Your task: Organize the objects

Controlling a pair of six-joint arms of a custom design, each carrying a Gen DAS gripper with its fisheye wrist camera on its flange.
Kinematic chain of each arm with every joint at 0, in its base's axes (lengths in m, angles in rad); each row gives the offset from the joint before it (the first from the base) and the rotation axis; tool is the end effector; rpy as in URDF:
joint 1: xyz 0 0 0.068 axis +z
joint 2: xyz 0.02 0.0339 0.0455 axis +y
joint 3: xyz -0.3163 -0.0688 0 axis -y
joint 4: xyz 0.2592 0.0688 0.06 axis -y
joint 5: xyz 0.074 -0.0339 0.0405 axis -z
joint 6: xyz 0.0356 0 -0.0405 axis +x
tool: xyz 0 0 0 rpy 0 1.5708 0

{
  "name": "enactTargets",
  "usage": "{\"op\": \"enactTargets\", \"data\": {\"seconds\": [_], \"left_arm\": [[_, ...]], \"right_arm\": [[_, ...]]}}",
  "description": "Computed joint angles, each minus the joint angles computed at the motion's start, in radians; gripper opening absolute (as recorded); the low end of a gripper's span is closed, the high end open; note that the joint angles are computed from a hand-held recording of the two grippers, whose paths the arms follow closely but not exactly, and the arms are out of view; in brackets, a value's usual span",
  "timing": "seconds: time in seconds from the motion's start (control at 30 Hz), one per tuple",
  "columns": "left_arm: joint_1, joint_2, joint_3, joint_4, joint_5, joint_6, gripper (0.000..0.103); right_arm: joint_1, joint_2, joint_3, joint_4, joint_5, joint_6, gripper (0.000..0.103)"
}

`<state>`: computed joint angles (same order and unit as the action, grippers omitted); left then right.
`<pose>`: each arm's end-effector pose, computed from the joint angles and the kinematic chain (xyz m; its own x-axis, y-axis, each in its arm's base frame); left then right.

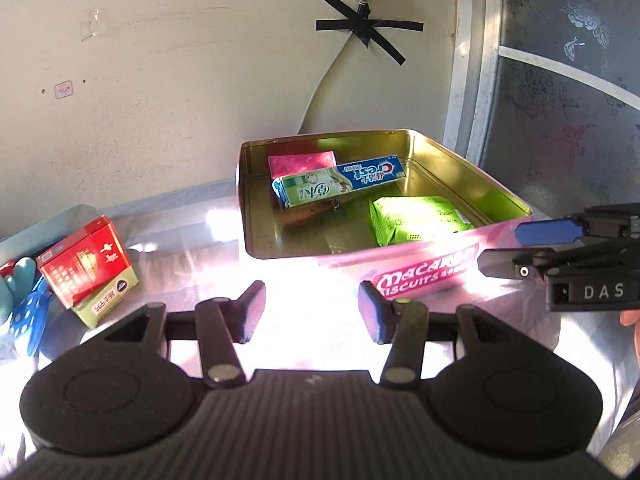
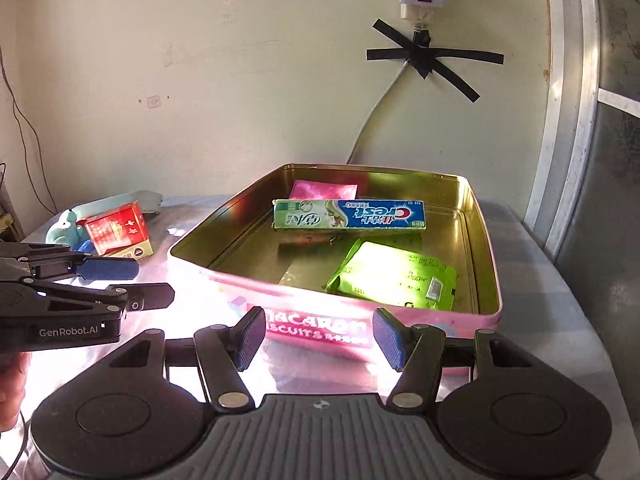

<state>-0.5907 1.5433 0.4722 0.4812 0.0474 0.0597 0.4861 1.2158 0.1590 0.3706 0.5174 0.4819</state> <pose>0.2310 -0.1569 0.1700 -0.4261 0.3575 -0.8311 0.6155 0.7878 0.0233 0.1594 0.0643 0.1474 -0.5278 0.1767 -0.8308 0.1997 0.9765 0.0809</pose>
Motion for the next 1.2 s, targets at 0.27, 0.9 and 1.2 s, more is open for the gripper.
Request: {"op": "enactTargets", "data": {"seconds": [0.27, 0.9, 1.2], "left_arm": [[0.081, -0.057, -0.119, 0.056, 0.017, 0.038, 0.052], [0.511, 0.02, -0.194, 0.163, 0.215, 0.172, 0.052], [0.802, 0.18, -0.07, 0.128, 0.328, 0.233, 0.052]], "right_arm": [[0.227, 0.091, 0.026, -0.031, 0.134, 0.172, 0.052], [0.309, 0.408, 0.326, -0.02, 0.062, 0.082, 0.052], [0.303, 0.632, 0.538, 0.017, -0.054, 0.008, 0.051]]}}
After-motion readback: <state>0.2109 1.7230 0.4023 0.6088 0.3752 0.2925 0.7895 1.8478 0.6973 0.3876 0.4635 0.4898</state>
